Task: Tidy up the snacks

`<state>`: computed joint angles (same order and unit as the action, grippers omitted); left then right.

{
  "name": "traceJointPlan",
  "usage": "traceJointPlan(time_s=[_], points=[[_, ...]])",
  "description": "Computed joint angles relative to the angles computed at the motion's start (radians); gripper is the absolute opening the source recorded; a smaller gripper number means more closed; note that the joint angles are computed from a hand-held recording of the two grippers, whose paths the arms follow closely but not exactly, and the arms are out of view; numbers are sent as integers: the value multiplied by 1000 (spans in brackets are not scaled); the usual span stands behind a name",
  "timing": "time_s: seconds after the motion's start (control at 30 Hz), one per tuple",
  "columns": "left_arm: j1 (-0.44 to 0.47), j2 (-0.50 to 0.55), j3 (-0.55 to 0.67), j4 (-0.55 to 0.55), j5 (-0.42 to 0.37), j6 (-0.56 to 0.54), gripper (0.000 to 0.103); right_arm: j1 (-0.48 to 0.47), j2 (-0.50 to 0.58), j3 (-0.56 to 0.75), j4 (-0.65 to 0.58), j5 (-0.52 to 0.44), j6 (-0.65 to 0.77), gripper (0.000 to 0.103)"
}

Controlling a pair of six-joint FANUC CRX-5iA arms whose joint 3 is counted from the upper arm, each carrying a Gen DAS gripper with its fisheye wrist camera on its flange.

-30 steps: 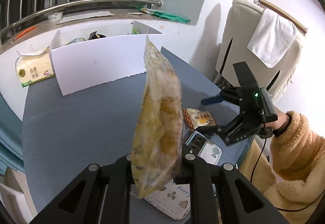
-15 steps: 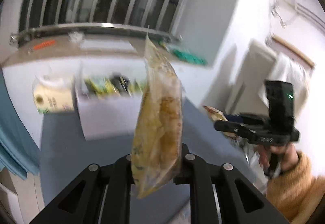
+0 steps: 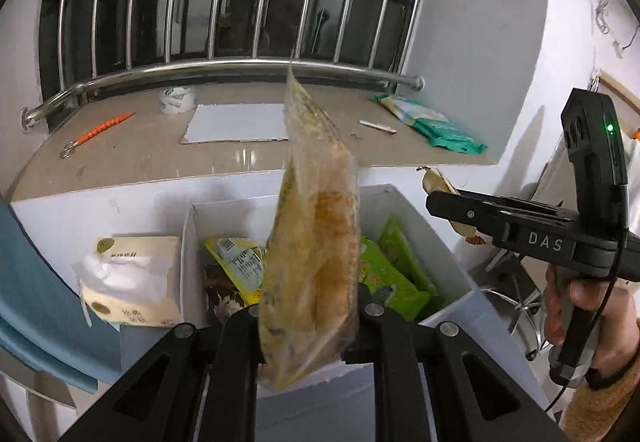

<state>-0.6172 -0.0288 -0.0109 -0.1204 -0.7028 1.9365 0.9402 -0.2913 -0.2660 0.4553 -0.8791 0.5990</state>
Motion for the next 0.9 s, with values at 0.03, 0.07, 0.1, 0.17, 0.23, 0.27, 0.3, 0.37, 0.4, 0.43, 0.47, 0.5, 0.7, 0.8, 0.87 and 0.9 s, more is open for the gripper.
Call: traceJointPlan(time_s=[0.03,0.07,0.1,0.17,0.23,0.27,0.3,0.37,0.4,0.43,0.47,0.5,0.7,0.8,0.87,0.9], points=[[-2,9,9,-6,-8,2,16,-11,14,8,-2,-2,7,42],[0,19,17,-11,-13,5,17,-20,25,14,-8,0,16,42],[-3,28,28,-29,-24,25,18,-27,25,8,-18,7,22,42],[-6,48,51,-57,-51,44,62,-47,38,24,-67,12,60,48],[-15,50,55,-96,-55,86,102,-56,52,32,-77,3,62,103],[-29,34,44,-152,-36,137,103,-46,34,-8,-18,28,8,103],[-31,25,36,-161,-28,146,103,-40,28,-25,17,32,-19,103],[-26,15,22,-145,-28,137,103,-31,15,-55,67,35,-52,103],[-33,17,34,-166,-49,154,103,-27,8,-64,78,34,-56,103],[-57,22,59,-228,-89,201,103,-22,1,-71,93,29,-65,103],[-88,26,85,-301,-132,253,103,-12,-7,-81,114,23,-79,103],[-103,25,94,-335,-151,273,103,0,-16,-92,146,11,-103,103],[-135,-65,26,-345,-96,317,103,92,-74,-157,331,-68,-228,103],[-130,-115,-17,-285,-62,300,103,146,-113,-181,375,-99,-250,103],[-144,-150,-40,-281,-55,328,103,194,-145,-199,402,-130,-287,103],[-165,-159,-36,-302,-76,351,103,219,-167,-209,407,-140,-300,103]])
